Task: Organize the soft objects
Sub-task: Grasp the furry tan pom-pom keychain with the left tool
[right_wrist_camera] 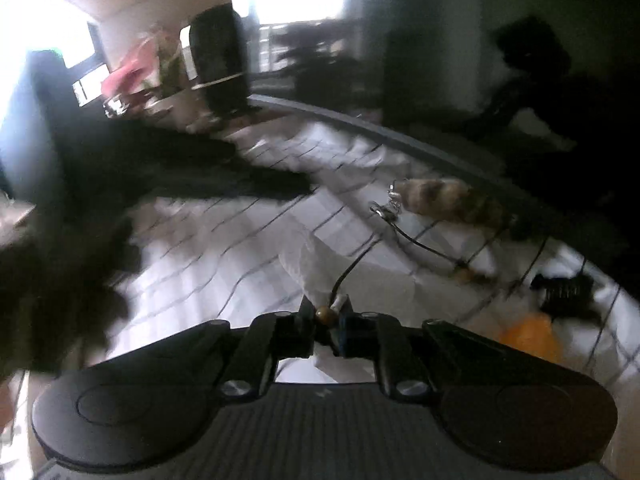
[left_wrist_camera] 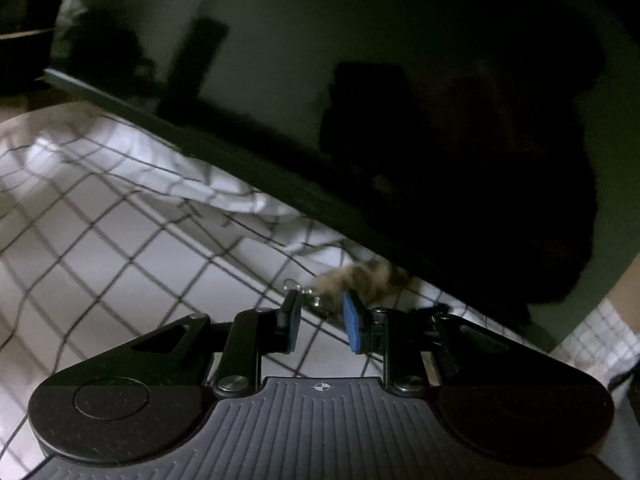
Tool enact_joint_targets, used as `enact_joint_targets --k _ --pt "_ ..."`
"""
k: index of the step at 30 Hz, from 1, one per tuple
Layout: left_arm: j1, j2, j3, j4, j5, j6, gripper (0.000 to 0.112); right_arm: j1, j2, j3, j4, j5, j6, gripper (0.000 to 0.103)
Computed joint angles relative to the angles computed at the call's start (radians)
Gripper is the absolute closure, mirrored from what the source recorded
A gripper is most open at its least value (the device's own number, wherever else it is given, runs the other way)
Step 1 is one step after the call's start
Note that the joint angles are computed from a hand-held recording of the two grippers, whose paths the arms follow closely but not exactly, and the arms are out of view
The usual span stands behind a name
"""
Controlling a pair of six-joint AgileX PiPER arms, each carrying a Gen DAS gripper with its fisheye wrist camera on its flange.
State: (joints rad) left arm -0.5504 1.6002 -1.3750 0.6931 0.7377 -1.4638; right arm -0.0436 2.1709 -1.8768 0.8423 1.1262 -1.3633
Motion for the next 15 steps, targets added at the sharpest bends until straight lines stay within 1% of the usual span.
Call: enact_joint_targets --k 1,3,4,6,7,9,10,12,14,15 --pt "0.009 0.022 -0.025 -0.028 -0.006 0.050 0.087 -0.007 -0.026 0.052 -0.004 -0.028 -0.032 0.093" --pt "0.020 0.060 -0.066 -0.068 -0.018 0.130 0.087 -0.022 -0.080 0.172 0.003 -0.115 -0.126 0.093" --pt "0.030 0.082 -0.090 -0.102 -0.029 0.187 0.087 -0.029 -0.089 0.198 0.001 -0.131 -0.144 0.093" --pt "0.056 0.135 -0.156 -0.206 -0.030 0.340 0.087 -0.047 -0.090 0.208 -0.019 -0.109 -0.135 0.093" --pt "0.067 0.166 -0.199 -0.264 -0.013 0.430 0.087 -0.057 -0.089 0.207 -0.025 -0.092 -0.132 0.093" --pt "0.078 0.242 -0.311 -0.344 0.055 0.602 0.087 -0.063 -0.094 0.220 -0.020 -0.085 -0.140 0.093" --pt "0.075 0.280 -0.371 -0.353 0.100 0.670 0.087 -0.063 -0.093 0.220 -0.016 -0.085 -0.138 0.093" --pt "0.065 0.327 -0.448 -0.332 0.156 0.750 0.087 -0.065 -0.100 0.226 -0.009 -0.081 -0.131 0.093" --pt "0.079 0.371 -0.524 -0.381 0.180 0.864 0.086 -0.060 -0.103 0.233 -0.002 -0.087 -0.134 0.093" --pt "0.089 0.408 -0.586 -0.415 0.218 0.922 0.085 -0.063 -0.108 0.238 0.000 -0.083 -0.144 0.093"
